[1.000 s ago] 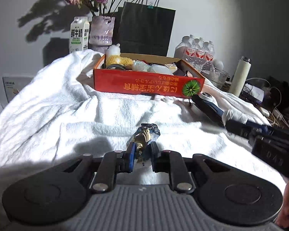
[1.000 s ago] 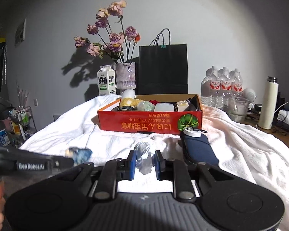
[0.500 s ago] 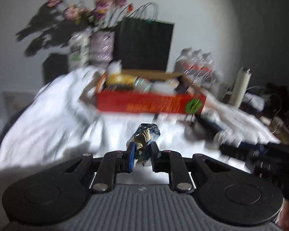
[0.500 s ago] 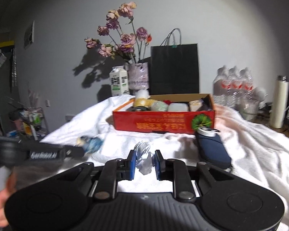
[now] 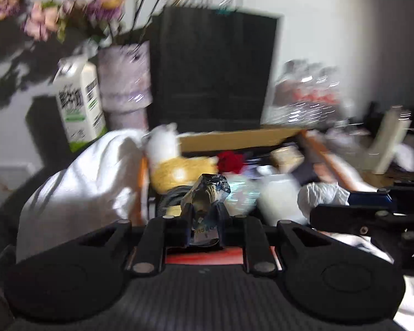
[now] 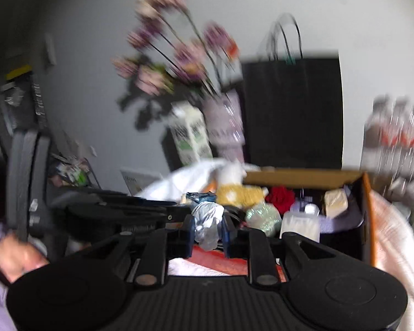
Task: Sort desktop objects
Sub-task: 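Carry the packet and clear item into the box and open both tools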
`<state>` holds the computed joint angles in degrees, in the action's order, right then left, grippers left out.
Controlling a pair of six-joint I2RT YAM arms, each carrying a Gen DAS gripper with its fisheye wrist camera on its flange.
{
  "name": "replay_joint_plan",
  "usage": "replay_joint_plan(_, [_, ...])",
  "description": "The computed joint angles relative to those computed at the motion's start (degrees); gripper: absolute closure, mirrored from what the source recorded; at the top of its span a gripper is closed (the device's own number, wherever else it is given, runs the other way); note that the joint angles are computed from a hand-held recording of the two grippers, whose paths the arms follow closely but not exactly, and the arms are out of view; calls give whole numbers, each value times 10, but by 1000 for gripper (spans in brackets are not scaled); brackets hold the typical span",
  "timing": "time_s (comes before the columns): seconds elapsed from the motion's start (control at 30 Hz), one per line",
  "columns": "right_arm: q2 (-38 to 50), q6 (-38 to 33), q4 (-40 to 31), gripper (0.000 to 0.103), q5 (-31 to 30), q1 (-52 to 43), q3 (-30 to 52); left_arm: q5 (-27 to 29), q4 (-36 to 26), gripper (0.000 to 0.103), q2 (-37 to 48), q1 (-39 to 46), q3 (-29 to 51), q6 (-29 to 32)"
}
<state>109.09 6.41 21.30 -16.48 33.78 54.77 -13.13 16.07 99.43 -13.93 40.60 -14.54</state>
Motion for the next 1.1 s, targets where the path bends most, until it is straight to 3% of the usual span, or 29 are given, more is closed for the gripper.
replay_joint_plan(0.1, [121,-5,-129,84,27,4,172,68,-41,83,85,47,75,-9])
replay_joint_plan(0.2, [229,16,-232,80,22,7,314,115,-73,63,140,78,126,-16])
replay_joint_plan(0.3, [294,27,-300,78,46,11,406,112,-77,51,147,93,134,-12])
replay_joint_plan(0.33, [301,23,-307,76,51,12,416,103,-72,42,141,94,128,-17])
replay_joint_plan(0.37, [302,23,-307,68,53,11,420,94,-68,33,134,97,122,-21])
replay_joint_plan(0.4, [299,26,-301,63,55,9,417,97,-72,30,128,102,122,-19])
replay_joint_plan(0.47, [286,39,-289,41,58,4,406,111,-88,25,115,112,125,-13])
replay_joint_plan(0.53, [273,45,-283,38,48,-3,398,91,-102,24,99,108,124,-18])
replay_joint_plan(0.8, [201,3,-266,32,131,1,332,18,-155,19,32,62,122,-62])
replay_joint_plan(1.0, [127,-65,-206,27,192,-10,210,-82,-134,21,-45,4,41,-43])
replay_joint_plan(1.1, [89,-60,-165,27,175,-33,143,-114,-122,21,-86,-25,-5,-50])
